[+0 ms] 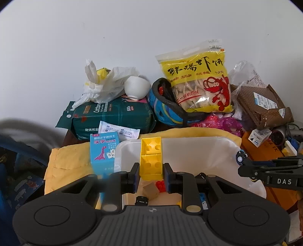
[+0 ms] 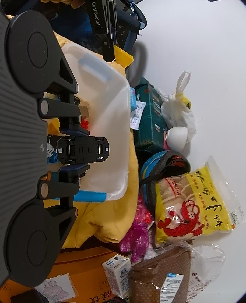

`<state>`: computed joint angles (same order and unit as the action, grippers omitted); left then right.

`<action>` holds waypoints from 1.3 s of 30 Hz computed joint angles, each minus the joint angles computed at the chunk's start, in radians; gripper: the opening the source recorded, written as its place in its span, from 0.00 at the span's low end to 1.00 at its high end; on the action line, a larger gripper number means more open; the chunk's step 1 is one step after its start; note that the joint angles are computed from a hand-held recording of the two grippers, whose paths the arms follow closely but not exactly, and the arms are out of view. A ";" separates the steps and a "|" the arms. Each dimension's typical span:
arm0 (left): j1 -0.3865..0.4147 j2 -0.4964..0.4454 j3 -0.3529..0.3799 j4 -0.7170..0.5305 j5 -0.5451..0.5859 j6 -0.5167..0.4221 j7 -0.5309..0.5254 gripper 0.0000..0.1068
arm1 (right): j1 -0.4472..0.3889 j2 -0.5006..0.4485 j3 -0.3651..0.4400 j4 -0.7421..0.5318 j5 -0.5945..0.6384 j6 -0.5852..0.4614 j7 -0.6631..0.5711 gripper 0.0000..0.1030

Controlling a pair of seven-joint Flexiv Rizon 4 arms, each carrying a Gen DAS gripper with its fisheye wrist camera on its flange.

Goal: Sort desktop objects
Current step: 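Carry the yellow brick and black car over the bin and release both, then grasp the blue brick with the left tool while the right tool grasps the green brick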

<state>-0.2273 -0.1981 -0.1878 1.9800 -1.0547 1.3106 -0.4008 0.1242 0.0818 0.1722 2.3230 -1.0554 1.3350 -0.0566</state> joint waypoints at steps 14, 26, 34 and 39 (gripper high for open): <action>0.011 0.060 -0.056 0.130 -0.151 0.093 0.128 0.61 | -0.033 0.051 0.001 0.059 -0.197 0.031 0.164 0.65; -0.190 0.230 0.073 0.409 -0.507 0.083 0.419 0.61 | 0.071 0.092 0.071 0.224 -0.349 0.074 0.253 0.64; -0.240 0.209 0.067 0.477 -0.491 0.102 0.435 0.60 | 0.131 0.036 0.067 0.236 -0.331 0.089 0.242 0.55; -0.263 0.171 0.059 0.448 -0.565 0.092 0.507 0.35 | 0.154 0.034 0.072 0.235 -0.304 0.067 0.230 0.55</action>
